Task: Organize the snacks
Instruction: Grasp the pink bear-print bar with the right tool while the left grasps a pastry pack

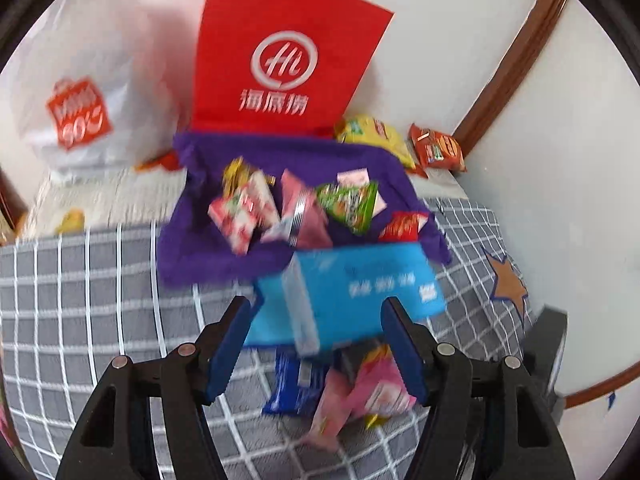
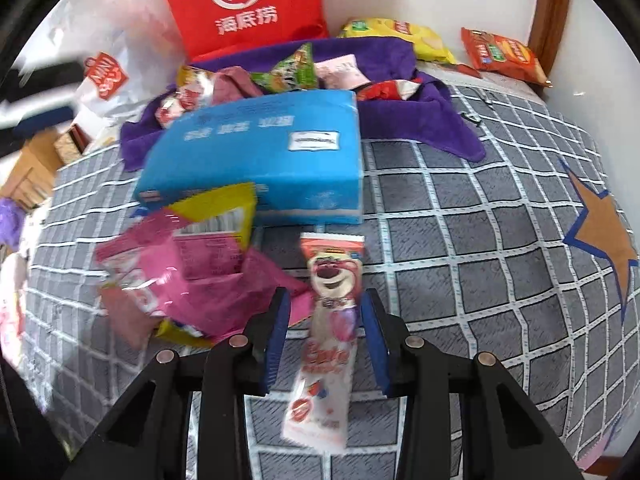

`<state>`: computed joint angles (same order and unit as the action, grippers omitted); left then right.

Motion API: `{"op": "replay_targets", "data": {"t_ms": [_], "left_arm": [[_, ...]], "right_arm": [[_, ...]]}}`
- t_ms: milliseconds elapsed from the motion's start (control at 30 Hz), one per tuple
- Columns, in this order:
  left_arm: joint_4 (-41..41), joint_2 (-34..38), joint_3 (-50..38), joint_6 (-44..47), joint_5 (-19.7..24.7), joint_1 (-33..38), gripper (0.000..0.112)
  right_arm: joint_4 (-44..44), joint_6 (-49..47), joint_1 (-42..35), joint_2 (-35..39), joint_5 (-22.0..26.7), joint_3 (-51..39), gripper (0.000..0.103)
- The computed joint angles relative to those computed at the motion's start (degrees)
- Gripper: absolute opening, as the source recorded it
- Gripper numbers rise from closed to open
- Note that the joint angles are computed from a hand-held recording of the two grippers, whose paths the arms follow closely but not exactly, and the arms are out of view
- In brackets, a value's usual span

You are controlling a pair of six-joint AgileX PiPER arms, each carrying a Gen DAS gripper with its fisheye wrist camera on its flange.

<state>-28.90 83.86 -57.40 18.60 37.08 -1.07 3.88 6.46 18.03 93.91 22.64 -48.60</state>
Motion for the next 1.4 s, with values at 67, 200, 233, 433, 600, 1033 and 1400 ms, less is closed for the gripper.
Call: {"op": "replay_targets", "data": {"t_ms": [67, 200, 233, 433, 600, 1033, 1400], "left_arm": [[0.2, -1.5, 2.9, 0.8, -0.4, 0.6, 0.066], [2.0, -4.3, 8.0, -0.2, -1.9, 0.6, 0.066], [2.2, -4.8, 8.9, -0.5, -2.0, 0.6, 0.066], [3.8, -10.4, 15.5, -3.8, -3.6, -0.4, 0.064], [1.7, -14.7, 20.4, -2.9, -4.7, -1.7, 0.064], [14.5, -19.0, 24.6, -18.6, -7.5, -10.5, 0.066], [28.5, -8.2, 19.3, -27.3, -11.5, -17.4, 0.068]], "right_arm": [[0.5, -1.4, -0.1, 1.0, -0.8, 0.1, 0.033], [7.0, -8.3, -1.4, 0.9, -2.4, 1.5, 0.021], [8.9, -10.2, -1.8, 0.3, -2.6, 2.0, 0.021], [14.0, -15.2, -3.6, -10.3, -1.9, 8.2, 0.021], [24.5, -25.9, -8.8, -19.9, 3.1, 12.2, 0.021], [22.5, -26.3, -11.7, -34.1, 8.5, 14.6, 0.021], [26.2, -31.0, -13.5, -31.9, 6.5, 15.6, 0.021]]}}
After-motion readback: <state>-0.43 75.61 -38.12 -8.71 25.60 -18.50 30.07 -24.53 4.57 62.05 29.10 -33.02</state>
